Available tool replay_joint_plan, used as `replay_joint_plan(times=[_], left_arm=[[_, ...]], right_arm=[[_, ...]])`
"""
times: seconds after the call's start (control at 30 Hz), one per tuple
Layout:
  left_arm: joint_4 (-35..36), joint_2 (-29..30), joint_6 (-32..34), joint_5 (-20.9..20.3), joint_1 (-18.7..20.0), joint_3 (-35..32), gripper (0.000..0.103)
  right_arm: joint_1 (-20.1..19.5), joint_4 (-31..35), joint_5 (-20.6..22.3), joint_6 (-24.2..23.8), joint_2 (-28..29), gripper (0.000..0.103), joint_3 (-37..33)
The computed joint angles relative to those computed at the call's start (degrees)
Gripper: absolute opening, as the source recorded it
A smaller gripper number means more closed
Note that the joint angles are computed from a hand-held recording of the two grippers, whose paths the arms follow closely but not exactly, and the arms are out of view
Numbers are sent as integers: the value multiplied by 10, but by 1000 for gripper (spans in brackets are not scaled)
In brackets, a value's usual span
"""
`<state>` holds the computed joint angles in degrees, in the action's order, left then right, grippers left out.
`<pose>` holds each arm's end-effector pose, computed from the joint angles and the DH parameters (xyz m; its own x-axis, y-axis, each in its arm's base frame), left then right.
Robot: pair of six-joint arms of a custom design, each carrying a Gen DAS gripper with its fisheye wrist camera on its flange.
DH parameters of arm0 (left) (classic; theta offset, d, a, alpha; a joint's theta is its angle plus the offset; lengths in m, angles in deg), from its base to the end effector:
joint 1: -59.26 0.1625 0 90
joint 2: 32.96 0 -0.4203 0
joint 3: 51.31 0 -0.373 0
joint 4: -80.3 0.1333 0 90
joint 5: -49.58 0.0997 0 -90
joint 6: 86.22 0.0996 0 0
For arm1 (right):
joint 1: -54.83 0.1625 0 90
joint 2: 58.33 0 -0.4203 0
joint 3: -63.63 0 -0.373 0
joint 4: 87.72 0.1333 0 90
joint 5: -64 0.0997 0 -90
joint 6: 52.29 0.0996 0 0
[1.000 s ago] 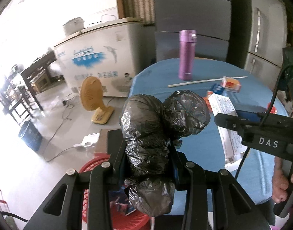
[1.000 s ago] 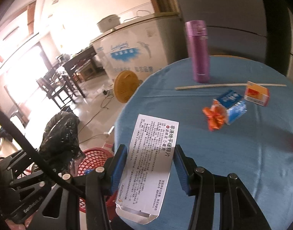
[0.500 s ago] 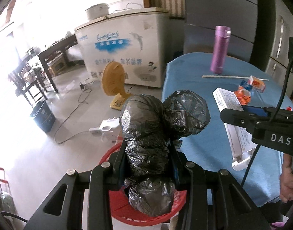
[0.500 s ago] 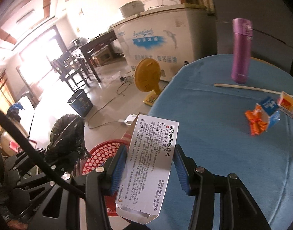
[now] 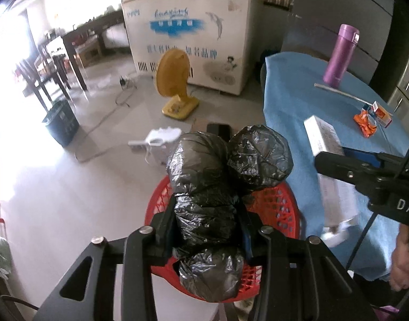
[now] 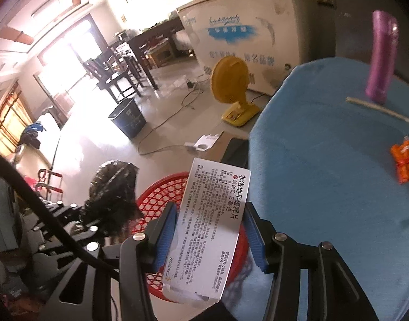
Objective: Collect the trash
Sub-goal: 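Open both tools to drop the black bag and white box into the basket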
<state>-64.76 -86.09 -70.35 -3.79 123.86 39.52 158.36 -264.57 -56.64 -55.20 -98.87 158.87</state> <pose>-0.1117 -0.6846 0.2241 -0.6588 0.4122 -0.6294 0.6129 0.7792 -0.1313 0.2358 -0.6272 0.1118 -0.8887 0.0205 0.4580 -0.2435 0.8253 -0.5095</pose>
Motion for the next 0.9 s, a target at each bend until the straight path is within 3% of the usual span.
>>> replay_joint_plan(times=[0.07,0.13,0.17,0.3,0.53,0.9], left_arm=[[18,3,-6,-7,6,-8,45],[25,3,-11,-4,8,-9,58],[22,3,-11,-1,8,-8,59],[21,0,-7,9,8,-1,60],[32,-4,-20,4,-4,17,61],[34,7,-8,-13,-64,67,61]], right_arm=[[-5,10,14,6,11,56,-12],[-11,30,32,18,16,58,-20],[-13,38,37,25,18,59,-23],[-24,19,64,26,8,60,-6],[-37,-42,56,35,-23,60,46],[-79,-170,39,72,-145,60,199]])
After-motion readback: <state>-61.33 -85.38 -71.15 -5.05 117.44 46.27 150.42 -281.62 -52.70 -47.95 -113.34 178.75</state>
